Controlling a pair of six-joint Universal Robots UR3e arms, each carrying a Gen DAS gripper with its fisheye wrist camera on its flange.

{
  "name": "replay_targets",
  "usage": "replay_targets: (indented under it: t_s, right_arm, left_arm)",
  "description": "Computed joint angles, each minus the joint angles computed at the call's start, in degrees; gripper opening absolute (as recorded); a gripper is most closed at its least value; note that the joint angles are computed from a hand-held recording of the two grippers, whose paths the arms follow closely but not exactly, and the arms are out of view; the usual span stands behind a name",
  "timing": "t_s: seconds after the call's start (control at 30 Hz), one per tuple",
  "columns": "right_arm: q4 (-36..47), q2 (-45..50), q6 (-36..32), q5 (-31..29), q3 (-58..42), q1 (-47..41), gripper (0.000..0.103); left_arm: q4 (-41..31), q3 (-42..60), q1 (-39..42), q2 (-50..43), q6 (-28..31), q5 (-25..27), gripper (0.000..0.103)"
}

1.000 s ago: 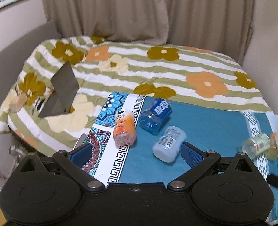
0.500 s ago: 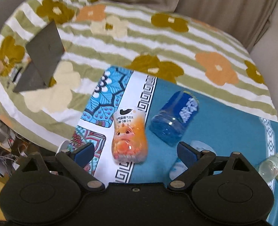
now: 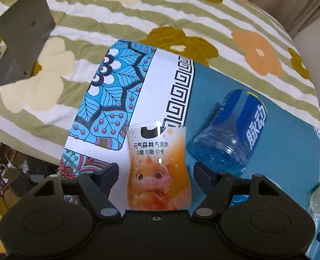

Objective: Flip cup upright
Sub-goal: 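Reach the left tool toward the lying orange-labelled cup and close on it, then lift the orange-labelled cup with the left tool and lower it onto the cloth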

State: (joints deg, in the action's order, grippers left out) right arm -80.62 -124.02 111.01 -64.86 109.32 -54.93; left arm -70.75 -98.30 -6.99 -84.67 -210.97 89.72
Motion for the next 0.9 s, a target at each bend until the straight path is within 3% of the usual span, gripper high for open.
replay_targets:
  t_s: [0.17,0.27,0.53,0.73,0.9]
  right_arm:
    - [-4.8,-0.03,6.05,-1.55,1.96,4.46,0.103]
    - [-6.4,0.18,8.33,-2.2,2.56,6.47,0.103]
    - [-8.02,-0.12,11.68,-2.2,2.9,8.8,0.103]
    - [-5.27,-0.92,10.6,-1.2,1.6,7.09,0.103]
    - [1.45,-1.58,4.72,1.35,-1.82,1.67,0.103]
  left_arm:
    - [0.8,-1.8,1.47,-0.17,2.86,-2.02,0.075]
    - [0.69,-1.2,0.93,-0.55,4.28,-1.16,0.064]
    - [-0.37,-1.34,1.29,0.47,6.83,-1.52,0.063]
    - [-2.7,0.36,-0.22,2.15,5.6,-0.35,0.063]
    - [-6.01,3.31,-3.9,4.58,1.72,1.92,0.063]
